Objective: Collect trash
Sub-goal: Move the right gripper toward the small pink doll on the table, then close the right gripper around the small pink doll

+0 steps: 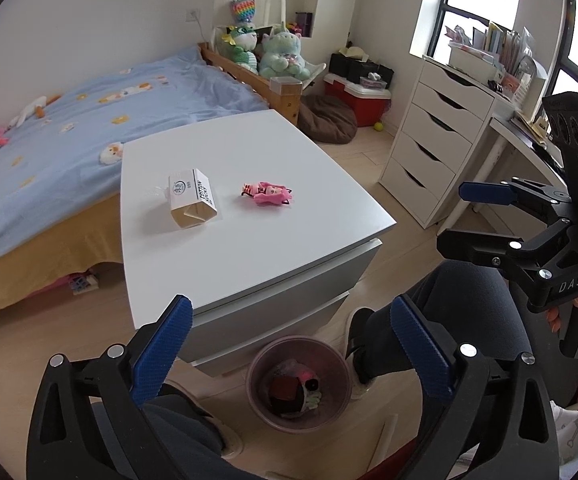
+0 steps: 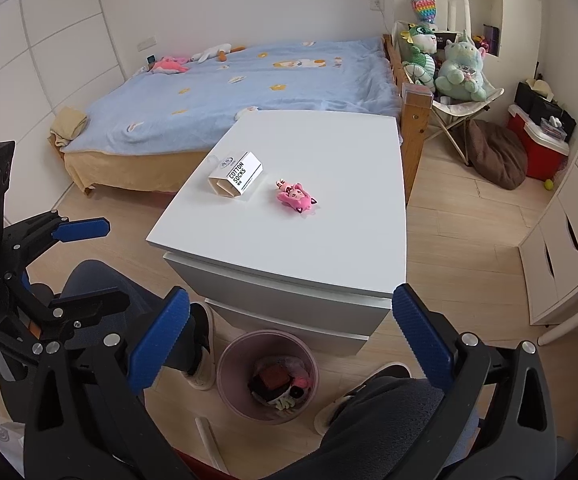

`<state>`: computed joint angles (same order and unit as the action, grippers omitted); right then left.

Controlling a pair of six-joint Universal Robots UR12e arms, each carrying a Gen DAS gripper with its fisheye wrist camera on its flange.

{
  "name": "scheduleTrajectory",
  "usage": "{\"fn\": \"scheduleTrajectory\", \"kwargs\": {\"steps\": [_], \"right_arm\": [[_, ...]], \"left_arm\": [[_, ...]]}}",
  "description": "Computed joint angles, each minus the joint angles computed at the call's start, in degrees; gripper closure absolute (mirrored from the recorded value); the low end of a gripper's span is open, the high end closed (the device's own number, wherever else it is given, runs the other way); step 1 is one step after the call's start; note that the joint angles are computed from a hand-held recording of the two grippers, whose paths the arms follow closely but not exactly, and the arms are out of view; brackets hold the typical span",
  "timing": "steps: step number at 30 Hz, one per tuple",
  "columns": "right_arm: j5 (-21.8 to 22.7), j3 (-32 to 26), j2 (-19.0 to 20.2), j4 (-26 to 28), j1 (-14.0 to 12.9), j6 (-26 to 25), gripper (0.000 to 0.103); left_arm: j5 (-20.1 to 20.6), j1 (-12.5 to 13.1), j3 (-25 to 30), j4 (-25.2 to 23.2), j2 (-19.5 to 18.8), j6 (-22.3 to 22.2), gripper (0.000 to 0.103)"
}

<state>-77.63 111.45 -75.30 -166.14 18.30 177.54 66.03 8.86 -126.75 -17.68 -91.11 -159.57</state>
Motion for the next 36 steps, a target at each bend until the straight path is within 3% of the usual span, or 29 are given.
{"fn": "scheduleTrajectory", "kwargs": {"steps": [10,20,36], "right_arm": [[0.8,-1.8,1.5,1.2,0.4,-0.3,0.003],[2.2,-7.0,4.6,4.3,0.6,-4.2,0.003],[-0.1,-21.7,14.0,19.3,2.2,-17.0,0.003]], "left_arm": [[0.3,1.0,-0.2,2.6,-0.5,-3.1,0.008],[1.3,2.1,0.9,4.9,-2.1,-5.6,0.008],[1.2,3.7,1.3,5.5,-3.0,-7.9,0.008]]}}
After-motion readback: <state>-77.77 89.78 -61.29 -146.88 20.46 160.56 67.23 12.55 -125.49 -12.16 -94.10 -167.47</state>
